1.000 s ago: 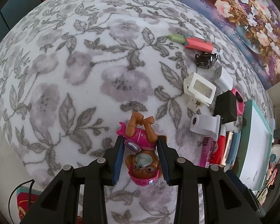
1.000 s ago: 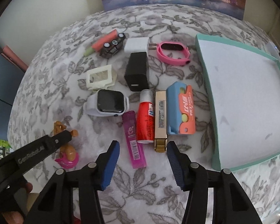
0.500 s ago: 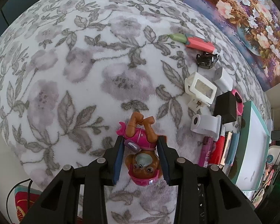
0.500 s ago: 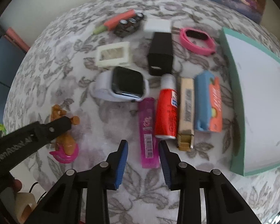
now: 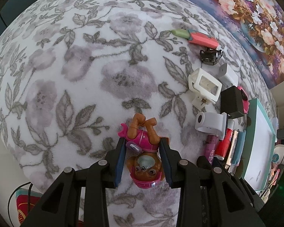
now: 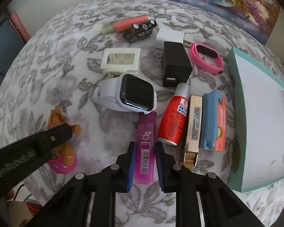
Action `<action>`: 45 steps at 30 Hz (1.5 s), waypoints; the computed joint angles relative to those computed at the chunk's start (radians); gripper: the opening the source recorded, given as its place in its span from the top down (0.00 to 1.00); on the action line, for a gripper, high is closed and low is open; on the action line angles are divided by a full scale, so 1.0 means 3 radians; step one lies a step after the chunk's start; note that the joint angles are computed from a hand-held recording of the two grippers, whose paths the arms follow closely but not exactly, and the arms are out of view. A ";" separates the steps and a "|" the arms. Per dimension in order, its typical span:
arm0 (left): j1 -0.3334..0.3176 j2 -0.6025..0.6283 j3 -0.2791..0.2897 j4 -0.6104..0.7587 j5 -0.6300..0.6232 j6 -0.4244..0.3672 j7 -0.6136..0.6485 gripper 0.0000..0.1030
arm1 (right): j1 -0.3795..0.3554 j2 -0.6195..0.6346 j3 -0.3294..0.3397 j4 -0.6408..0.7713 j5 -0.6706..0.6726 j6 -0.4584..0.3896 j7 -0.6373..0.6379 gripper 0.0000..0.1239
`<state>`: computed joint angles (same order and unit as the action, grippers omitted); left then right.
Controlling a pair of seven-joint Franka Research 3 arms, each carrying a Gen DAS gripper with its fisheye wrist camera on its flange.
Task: Organize rigid objects
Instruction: 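Lift the toy figure with the left gripper while the right gripper grasps the pink barcode tube, then carry both items over the teal tray while the right gripper releases the pink tube inside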
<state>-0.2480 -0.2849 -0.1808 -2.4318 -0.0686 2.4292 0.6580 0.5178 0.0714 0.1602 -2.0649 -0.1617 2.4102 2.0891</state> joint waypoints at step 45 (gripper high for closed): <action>-0.0496 0.1515 -0.0446 0.2136 0.0600 -0.0260 0.0377 0.64 | -0.1427 -0.1446 -0.0029 -0.1194 -0.0025 0.0499 0.1213 0.83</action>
